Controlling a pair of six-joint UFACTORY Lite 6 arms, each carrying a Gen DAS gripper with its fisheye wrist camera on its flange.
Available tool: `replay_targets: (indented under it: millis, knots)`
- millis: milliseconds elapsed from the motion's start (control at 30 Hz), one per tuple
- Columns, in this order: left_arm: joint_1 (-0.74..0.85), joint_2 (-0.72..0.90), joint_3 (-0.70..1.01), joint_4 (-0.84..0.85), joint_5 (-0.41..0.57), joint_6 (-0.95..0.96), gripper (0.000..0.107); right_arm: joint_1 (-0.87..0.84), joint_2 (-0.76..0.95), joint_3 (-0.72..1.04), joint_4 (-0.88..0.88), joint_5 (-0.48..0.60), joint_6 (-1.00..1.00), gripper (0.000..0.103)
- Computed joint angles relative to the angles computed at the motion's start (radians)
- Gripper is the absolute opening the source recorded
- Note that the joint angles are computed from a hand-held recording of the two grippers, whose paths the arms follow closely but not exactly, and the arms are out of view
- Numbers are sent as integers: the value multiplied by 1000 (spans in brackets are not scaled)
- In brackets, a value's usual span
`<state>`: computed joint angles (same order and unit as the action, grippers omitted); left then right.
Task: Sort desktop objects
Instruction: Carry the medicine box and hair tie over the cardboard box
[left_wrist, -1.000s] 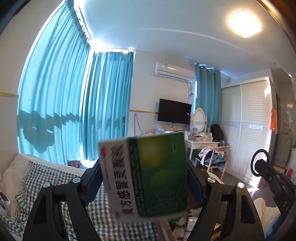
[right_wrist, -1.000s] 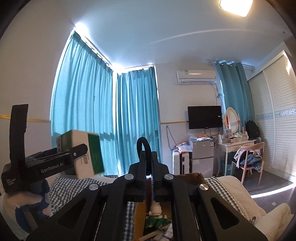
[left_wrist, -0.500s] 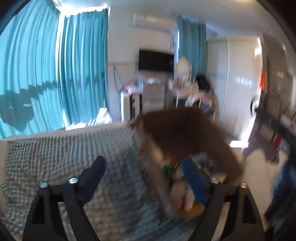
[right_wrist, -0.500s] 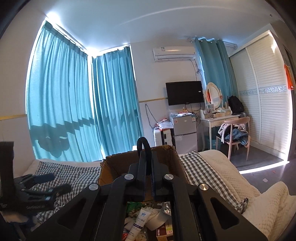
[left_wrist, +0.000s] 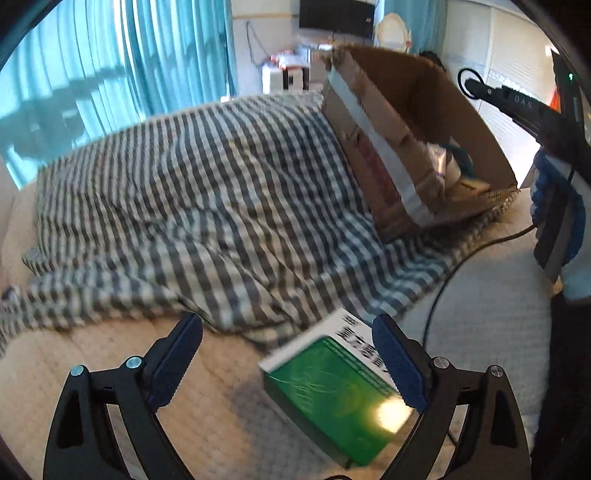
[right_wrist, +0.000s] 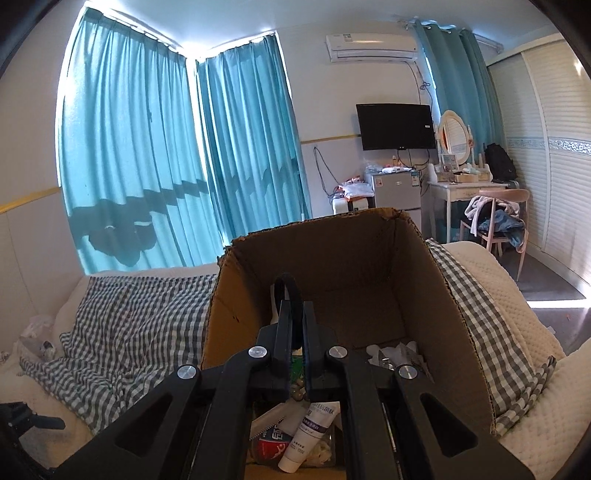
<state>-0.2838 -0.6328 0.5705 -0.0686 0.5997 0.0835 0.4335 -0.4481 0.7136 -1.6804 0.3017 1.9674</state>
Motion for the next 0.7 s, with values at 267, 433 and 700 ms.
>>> replay_targets:
  millis: [267,433,700]
  knots:
    - [-257,196,85,322,86,-720,96,-21,159,127,289,-16,-345,5]
    - [-345,302,75,519,126,-1006,97,-28,186,99,213,0,-273,78]
    - [-122,274,-65,-62,-12,-500,92,-92,70,28,135,-75,-158,81]
